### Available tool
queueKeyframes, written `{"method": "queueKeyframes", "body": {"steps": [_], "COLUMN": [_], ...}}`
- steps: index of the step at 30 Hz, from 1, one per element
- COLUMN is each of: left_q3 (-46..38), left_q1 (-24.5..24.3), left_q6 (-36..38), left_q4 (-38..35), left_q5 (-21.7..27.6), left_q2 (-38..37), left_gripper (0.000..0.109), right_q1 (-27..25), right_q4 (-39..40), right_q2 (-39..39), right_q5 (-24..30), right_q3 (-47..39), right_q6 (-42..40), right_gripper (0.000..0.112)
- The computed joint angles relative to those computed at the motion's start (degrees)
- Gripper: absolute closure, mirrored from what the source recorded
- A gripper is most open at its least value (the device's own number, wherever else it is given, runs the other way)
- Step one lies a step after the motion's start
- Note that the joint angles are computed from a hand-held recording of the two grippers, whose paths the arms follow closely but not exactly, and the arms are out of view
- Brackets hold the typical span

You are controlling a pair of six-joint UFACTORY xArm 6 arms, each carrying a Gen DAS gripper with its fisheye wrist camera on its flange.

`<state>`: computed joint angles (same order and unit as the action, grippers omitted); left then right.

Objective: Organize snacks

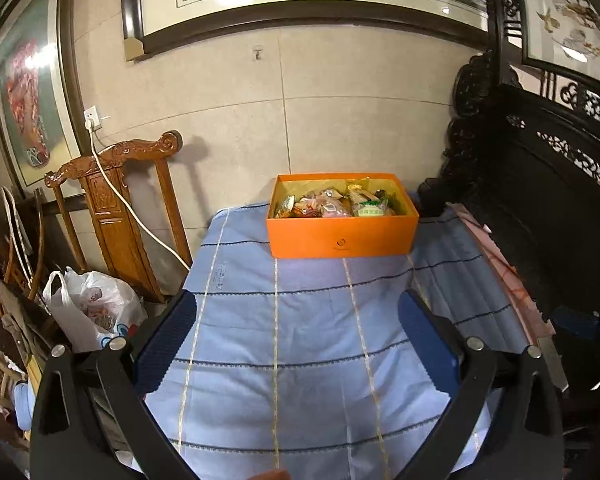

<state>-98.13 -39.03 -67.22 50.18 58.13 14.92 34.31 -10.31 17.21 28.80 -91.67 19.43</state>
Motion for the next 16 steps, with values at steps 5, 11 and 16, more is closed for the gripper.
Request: {"method": "queueKeyframes", "body": {"steps": [5, 11, 16], "left_q3": [2.9, 2.5, 1.9], "left_q1": [-0.9, -1.2, -0.8], "left_q6": [-1.8, -2.0, -2.0], "left_q4": [0.9, 0.1, 0.0], "left_q5": [-2.2, -1.5, -0.4], "left_q2": [-1.6, -1.0, -0.4], "left_gripper": [0.01, 0.01, 0.01], "right_q1": [-0.4, -0.5, -0.5], "right_q4": [0.9, 0.4, -1.5], "right_q2": [-1.3, -1.4, -1.3], "right_q5": [-1.0, -1.1, -1.4], "right_q3": [1.8, 2.1, 2.1], "right_q6": [-1.2, -1.0, -0.1], "right_gripper": [0.018, 0.018, 0.018]}}
